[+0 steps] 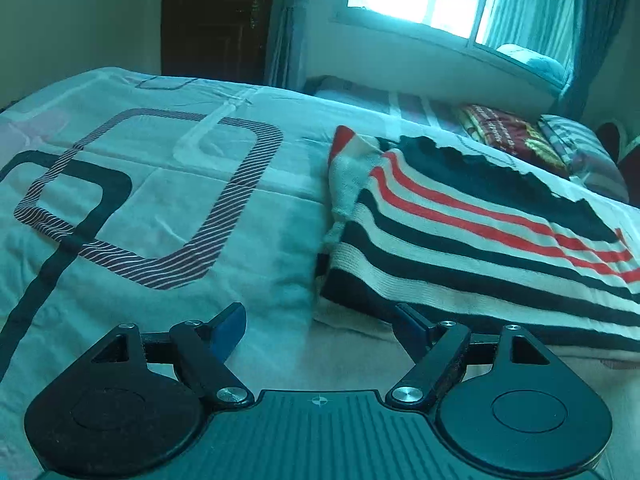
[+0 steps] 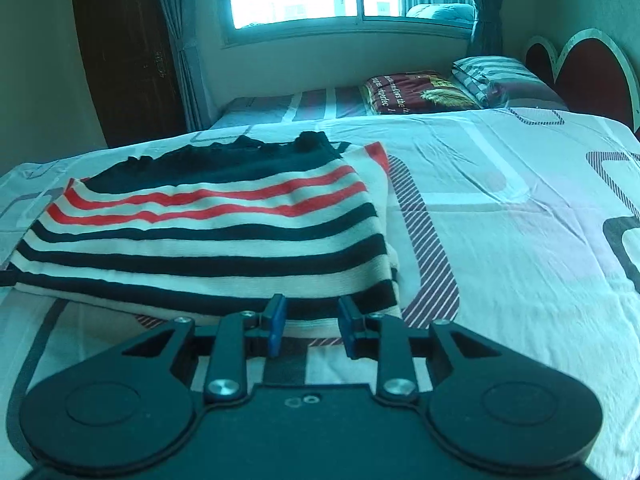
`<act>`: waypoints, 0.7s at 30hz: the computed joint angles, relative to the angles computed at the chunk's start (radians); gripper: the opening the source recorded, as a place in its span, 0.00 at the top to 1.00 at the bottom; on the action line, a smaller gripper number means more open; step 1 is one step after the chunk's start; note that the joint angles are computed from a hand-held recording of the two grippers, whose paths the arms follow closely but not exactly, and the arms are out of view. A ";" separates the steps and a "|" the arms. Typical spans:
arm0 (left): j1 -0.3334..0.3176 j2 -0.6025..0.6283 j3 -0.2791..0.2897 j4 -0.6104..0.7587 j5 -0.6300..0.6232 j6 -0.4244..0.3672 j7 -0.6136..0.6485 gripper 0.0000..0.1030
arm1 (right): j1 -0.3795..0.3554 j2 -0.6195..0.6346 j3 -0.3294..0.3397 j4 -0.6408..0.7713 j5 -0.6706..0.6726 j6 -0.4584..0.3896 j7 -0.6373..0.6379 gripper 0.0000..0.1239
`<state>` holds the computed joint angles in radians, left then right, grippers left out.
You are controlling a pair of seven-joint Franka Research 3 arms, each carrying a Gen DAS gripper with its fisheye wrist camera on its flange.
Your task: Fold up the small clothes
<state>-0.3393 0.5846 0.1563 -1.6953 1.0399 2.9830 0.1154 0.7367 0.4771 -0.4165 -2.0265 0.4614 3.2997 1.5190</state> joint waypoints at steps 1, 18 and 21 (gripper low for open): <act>0.001 -0.003 -0.002 -0.006 -0.001 0.007 0.000 0.22 | -0.006 -0.004 0.009 0.000 0.000 -0.003 0.000 0.75; 0.112 0.117 -0.082 -0.118 -0.493 0.610 -0.033 0.40 | -0.031 -0.027 0.054 0.005 -0.016 0.007 0.009 0.74; 0.113 0.160 -0.092 -0.096 -0.590 0.665 -0.007 0.40 | -0.072 -0.023 0.097 0.025 -0.019 0.009 -0.001 0.74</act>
